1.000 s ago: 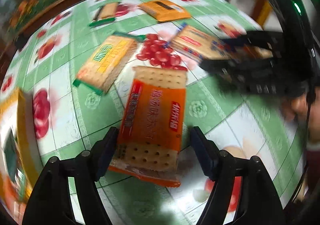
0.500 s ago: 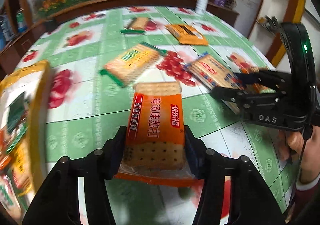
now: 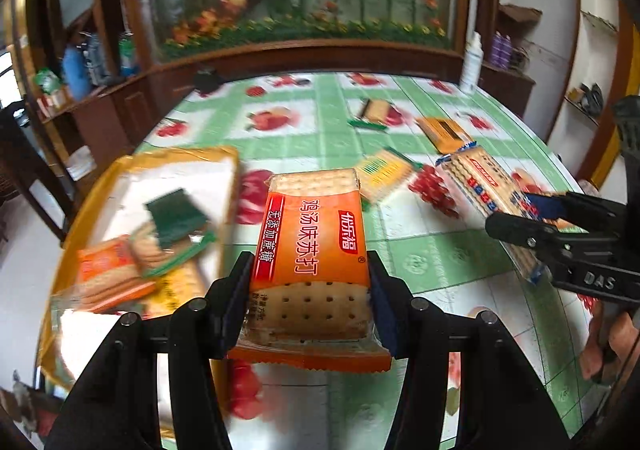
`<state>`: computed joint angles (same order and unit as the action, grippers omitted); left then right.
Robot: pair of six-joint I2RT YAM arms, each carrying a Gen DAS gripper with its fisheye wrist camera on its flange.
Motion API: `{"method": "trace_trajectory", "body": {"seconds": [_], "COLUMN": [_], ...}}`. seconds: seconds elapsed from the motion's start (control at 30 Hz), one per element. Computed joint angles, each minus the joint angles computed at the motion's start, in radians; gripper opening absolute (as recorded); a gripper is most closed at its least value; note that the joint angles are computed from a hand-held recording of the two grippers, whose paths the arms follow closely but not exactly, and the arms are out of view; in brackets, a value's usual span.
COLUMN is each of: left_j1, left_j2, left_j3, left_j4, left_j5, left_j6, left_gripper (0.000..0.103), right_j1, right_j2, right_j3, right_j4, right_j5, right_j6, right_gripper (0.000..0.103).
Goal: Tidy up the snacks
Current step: 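Carry both cracker packs over the white tray and open both tools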
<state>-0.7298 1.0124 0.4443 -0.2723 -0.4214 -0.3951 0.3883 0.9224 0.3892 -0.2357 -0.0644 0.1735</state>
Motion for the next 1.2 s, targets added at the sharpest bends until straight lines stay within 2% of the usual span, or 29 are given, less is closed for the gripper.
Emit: {"method": "trace_trajectory", "body": {"seconds": [0.3,0.67,0.97,1.2], "left_j1": [0.113,0.305,0.573,0.847], "left_j2": [-0.208,-0.407,-0.531,-0.482], "left_j3": [-0.052,-0.106,-0.139,-0.158], "left_j4": [-0.099,-0.176,-0.22,-0.157], "left_j5": [-0.017,0.04,0.191,0.38], "left_j6": [0.026,0.091,0.204,0.327], "left_gripper": [0.053,0.053,0.053,0.053], "right_j1": [0.282,0.452,0.533,0.54], "right_j2": [0.078,0.236,0.378,0.511], "right_j3": [0.097,0.203,0.306,0.401], "right_j4": [0.037,0.117,0.161,0.197], "right_j5": [0.128,0.192,0.203,0.174], "right_j6": [0.111,0.155,0.157,0.155], "right_gripper": [0.056,0.056,0.056,0.056]}}
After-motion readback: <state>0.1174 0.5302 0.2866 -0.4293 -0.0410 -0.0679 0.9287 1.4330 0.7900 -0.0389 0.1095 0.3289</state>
